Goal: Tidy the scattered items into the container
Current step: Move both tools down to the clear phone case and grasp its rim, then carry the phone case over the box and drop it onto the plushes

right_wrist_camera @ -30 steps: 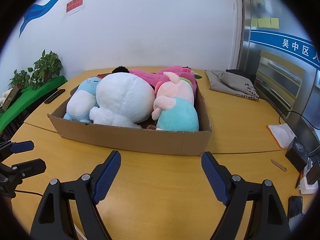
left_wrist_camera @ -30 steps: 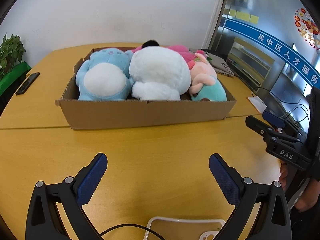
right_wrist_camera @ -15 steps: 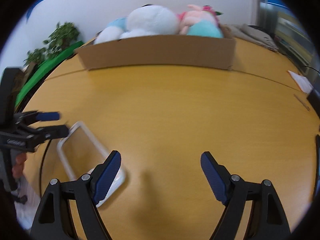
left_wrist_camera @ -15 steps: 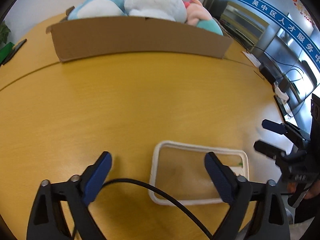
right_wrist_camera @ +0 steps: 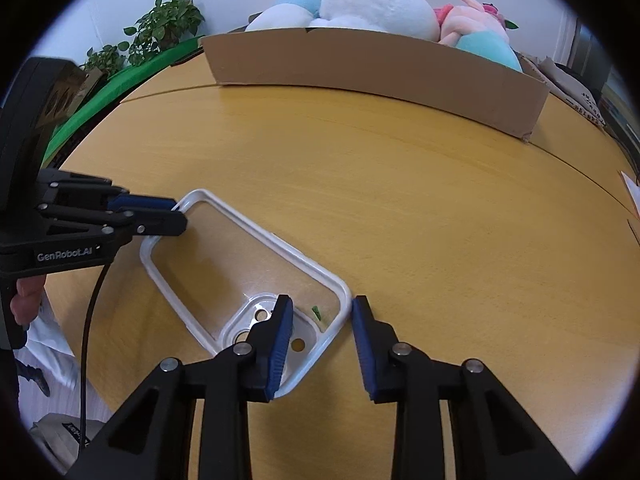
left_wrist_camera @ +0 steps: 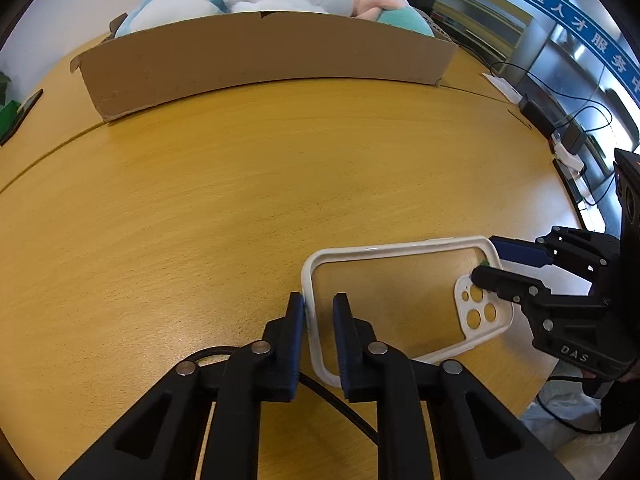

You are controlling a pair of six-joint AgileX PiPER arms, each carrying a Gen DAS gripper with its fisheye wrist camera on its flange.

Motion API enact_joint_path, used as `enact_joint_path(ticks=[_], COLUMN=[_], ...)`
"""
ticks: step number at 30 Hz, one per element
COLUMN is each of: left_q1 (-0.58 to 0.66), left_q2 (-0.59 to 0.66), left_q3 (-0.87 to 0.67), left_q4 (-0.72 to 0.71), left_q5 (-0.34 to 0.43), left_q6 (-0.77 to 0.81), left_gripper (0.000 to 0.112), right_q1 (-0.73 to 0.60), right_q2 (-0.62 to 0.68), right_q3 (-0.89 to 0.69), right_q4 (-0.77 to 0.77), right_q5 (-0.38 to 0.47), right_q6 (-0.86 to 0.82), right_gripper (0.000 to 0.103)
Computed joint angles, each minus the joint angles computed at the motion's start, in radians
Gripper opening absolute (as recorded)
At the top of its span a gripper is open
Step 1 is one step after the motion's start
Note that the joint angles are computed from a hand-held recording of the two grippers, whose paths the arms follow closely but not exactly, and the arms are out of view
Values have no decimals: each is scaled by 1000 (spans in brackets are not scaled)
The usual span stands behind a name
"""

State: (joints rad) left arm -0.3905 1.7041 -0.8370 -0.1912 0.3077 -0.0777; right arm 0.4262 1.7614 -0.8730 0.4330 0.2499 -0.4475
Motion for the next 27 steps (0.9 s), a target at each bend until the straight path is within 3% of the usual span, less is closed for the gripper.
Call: enact_joint_path(ticks=[3, 9, 13, 17, 21, 27], left_q1=[1, -5, 18, 34, 77, 149], left_q2=[9, 17, 13, 18, 1, 36], left_q3=[-12, -50, -81, -113, -135, -339], left_q4=[-18, 30, 1, 36, -41, 8], left_q5=[7, 0, -1, -16, -50, -11], left_q6=[6, -64, -22, -47, 49, 53], left_gripper=[7, 7, 6, 6, 6, 6], right_q1=[-21, -51, -87, -92, -110, -94], right_q2=[12, 32, 32, 53, 69, 112], right_q3=[-27, -68, -103, -157, -225, -412], right_q4=[-58, -63, 96, 97, 165, -73], right_q5=[-12, -32, -41, -41, -12, -33], right_q6=[60, 50, -108, -111, -182, 8], right_gripper=[17, 10, 8, 8, 8, 8])
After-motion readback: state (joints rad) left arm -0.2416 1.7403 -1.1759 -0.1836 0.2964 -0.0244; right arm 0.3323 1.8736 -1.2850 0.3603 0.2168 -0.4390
